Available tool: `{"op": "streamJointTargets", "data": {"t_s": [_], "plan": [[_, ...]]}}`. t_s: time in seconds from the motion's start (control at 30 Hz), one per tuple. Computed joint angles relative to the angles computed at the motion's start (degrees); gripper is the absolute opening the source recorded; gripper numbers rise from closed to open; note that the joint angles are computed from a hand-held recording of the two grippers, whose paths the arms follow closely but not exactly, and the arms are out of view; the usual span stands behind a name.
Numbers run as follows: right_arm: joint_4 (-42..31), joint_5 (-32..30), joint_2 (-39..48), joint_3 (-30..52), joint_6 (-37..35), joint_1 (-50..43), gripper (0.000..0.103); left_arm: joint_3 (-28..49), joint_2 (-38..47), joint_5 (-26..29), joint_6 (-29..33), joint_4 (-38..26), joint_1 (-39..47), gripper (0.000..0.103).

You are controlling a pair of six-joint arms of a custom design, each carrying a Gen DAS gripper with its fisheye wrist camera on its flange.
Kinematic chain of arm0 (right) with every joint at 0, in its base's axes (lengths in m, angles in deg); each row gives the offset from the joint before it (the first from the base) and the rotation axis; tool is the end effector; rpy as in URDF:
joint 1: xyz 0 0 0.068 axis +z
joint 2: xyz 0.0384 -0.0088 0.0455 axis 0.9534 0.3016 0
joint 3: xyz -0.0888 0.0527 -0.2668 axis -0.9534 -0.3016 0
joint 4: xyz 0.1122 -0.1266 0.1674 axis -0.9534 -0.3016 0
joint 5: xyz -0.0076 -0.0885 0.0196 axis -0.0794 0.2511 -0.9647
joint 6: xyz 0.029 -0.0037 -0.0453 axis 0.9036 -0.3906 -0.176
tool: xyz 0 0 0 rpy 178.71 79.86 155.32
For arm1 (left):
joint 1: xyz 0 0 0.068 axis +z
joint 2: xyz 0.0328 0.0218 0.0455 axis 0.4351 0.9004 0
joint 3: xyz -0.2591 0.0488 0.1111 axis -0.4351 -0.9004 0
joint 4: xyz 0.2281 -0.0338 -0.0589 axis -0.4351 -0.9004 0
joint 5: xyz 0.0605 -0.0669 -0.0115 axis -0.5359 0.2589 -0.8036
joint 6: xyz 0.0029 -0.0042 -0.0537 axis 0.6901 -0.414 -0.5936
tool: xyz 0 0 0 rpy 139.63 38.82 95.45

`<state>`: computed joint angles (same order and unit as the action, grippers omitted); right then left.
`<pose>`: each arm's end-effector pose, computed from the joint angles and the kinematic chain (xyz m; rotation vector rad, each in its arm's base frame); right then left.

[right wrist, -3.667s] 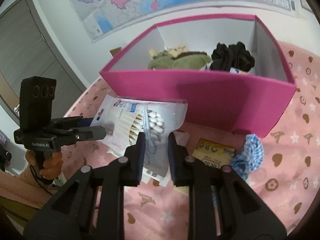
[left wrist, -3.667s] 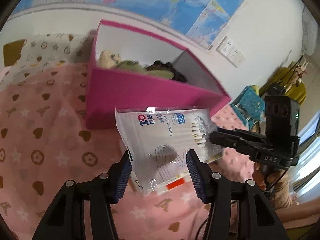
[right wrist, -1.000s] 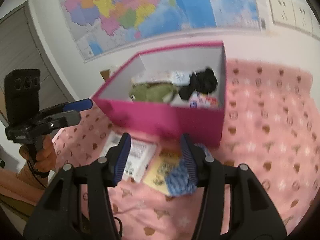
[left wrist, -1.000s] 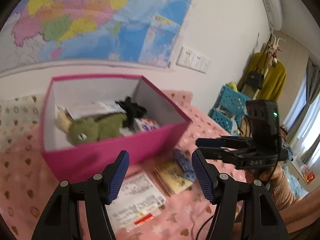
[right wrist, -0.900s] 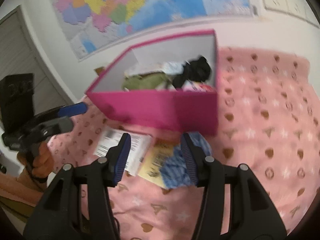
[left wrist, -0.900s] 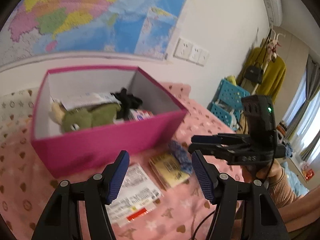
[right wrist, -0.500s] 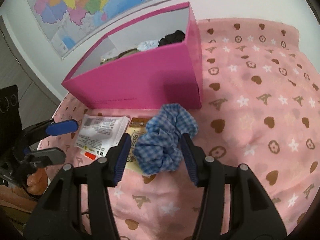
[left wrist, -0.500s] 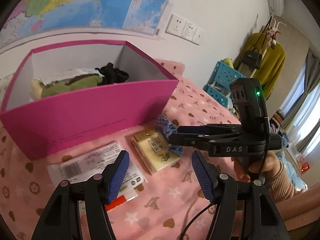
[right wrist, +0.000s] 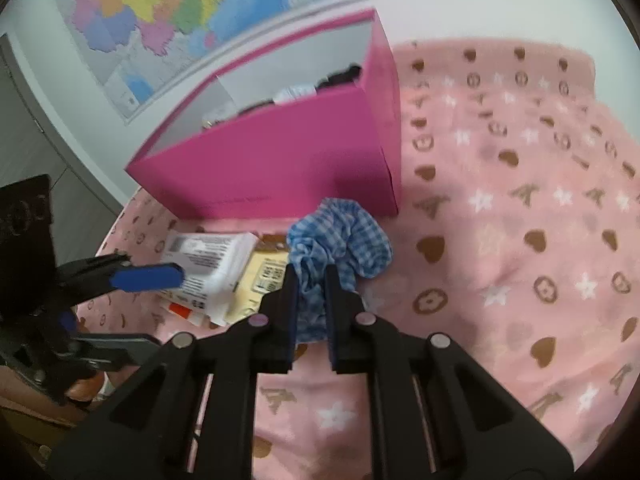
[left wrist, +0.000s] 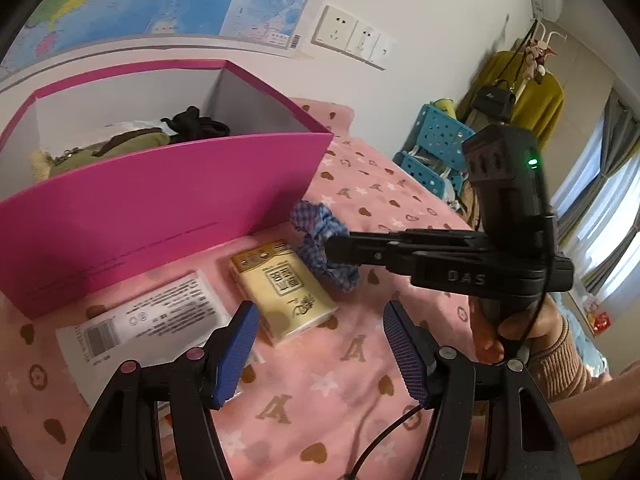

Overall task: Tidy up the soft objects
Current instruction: 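Grasp the blue gingham scrunchie with the right gripper and lift it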

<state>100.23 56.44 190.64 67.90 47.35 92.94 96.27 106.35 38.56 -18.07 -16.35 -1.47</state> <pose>0.2721 0.0963 0.0741 0.3851 2.2153 0.3771 0.3892 -0.2277 0.1407 1.3014 2.1728 -1.0037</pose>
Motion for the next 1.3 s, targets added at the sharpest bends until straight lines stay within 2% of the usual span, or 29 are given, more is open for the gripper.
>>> {"op": "streamJointTargets", "data": {"t_s": [0.17, 0.23, 0.3, 0.37, 0.4, 0.47, 0.53, 0.73, 0.97, 1.07, 1.1, 1.13, 1.17, 1.2, 1.23, 1.3], "plan": [[-0.81, 1.86, -4.62, -0.66, -1.74, 3.34, 0.013, 1.09, 0.57, 1.37, 0.14, -1.09, 0.23, 0.066], [-1.75, 0.77, -4.61, 0.81, -2.32, 3.86, 0.015, 1.61, 0.95, 1.73, 0.74, -1.97, 0.52, 0.066], [-3.97, -1.62, -2.89, 3.66, -2.29, 3.74, 0.026, 1.95, 1.42, 0.90, 0.70, -2.54, 0.63, 0.066], [-5.53, -1.97, -1.19, 5.69, -1.78, 3.62, 0.028, 2.75, 2.46, 0.65, -0.07, -3.17, 0.96, 0.066], [-4.94, -2.93, -0.57, 5.80, -1.63, 3.22, 0.029, 3.39, 3.14, 0.64, -0.51, -3.62, 1.14, 0.066], [-1.84, -3.95, -0.07, 4.59, -1.27, 2.64, 0.042, 4.65, 4.22, 0.45, -1.30, -4.12, 1.23, 0.066], [1.60, -6.10, -0.09, 2.79, -0.67, 1.57, 0.047, 4.71, 4.52, 0.88, -1.51, -4.08, 1.23, 0.066], [9.74, -8.68, -0.79, -2.02, 0.83, -0.20, 0.049, 5.85, 5.41, 1.32, -1.87, -5.46, 0.86, 0.066], [17.18, -10.95, 4.25, -4.25, 5.13, -4.76, 0.049, 8.41, 5.86, 1.78, -3.09, -7.12, 0.24, 0.066], [12.77, -10.23, 5.05, -1.92, 4.84, -5.39, 0.049, 8.89, 5.74, -0.38, -3.93, -5.95, -1.03, 0.066], [12.17, -10.88, 5.49, -1.25, 4.67, -5.62, 0.049, 9.39, 6.03, -2.08, -4.67, -5.46, -1.59, 0.065], [11.66, -11.92, 5.95, -0.50, 4.29, -5.80, 0.049, 10.17, 6.67, -3.20, -5.22, -5.44, -1.85, 0.056], [9.75, -11.97, 5.90, 0.71, 3.69, -5.44, 0.049, 11.24, 7.43, -3.45, -5.17, -6.21, -1.78, 0.040], [8.10, -11.33, 5.69, 1.70, 3.12, -4.96, 0.049, 13.06, 8.67, -3.72, -5.14, -7.97, -1.66, 0.034], [7.30, -11.17, 5.57, 2.26, 2.66, -4.64, 0.049, 14.18, 9.60, -3.87, -5.37, -9.02, -1.38, 0.029], [5.73, -10.78, 5.31, 3.31, 1.81, -4.01, 0.049, 14.27, 10.13, -2.92, -5.41, -9.26, -0.75, 0.028]]}}
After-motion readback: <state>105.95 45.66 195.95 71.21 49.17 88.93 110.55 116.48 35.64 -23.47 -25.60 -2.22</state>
